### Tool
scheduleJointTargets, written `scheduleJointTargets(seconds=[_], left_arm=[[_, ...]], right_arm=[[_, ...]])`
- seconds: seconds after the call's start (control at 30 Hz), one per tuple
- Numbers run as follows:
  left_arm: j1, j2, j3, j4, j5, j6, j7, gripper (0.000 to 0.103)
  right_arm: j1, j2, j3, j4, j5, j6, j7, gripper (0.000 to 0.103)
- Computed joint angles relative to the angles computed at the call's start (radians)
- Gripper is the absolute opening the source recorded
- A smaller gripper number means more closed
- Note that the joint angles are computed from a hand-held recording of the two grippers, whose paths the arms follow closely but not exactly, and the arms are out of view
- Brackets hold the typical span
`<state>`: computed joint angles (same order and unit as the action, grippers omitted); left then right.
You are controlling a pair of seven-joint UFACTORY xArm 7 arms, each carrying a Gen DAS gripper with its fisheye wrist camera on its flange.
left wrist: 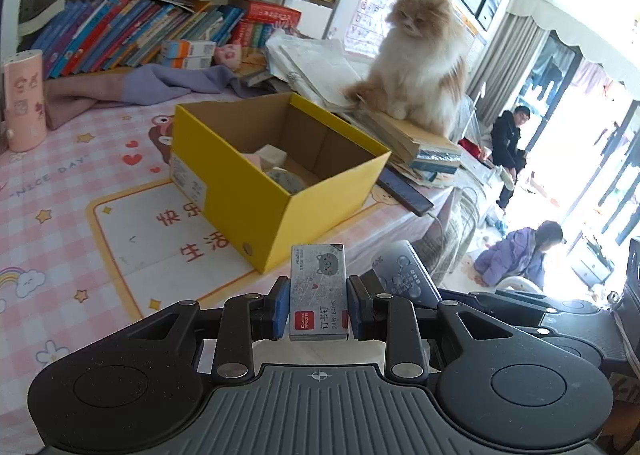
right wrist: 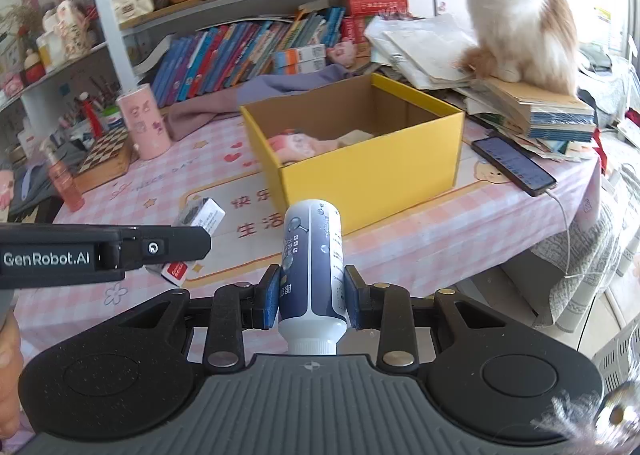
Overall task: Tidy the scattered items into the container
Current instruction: 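Lift the white box and toothpaste tube and carry both toward the yellow box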
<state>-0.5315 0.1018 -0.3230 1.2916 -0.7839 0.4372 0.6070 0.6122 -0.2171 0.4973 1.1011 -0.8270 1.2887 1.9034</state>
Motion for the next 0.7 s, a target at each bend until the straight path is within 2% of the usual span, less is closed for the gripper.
scheduleJointTargets(seconds=[0.3,0.7], left_arm=[[-0.027,0.059,-0.018,0.065,0.113,0.01,-0.073,0.028],[-0.056,0.17,-0.054,0.192,0.213,0.035,-0.117,0.028]], right_arm=[[-0.039,-0.11,0.004,-0.101,0.055,-0.044,0.019,0.03],[-0.118,-0.241,0.03,-0.213,0.154,-0.079,-0.004,0.03]])
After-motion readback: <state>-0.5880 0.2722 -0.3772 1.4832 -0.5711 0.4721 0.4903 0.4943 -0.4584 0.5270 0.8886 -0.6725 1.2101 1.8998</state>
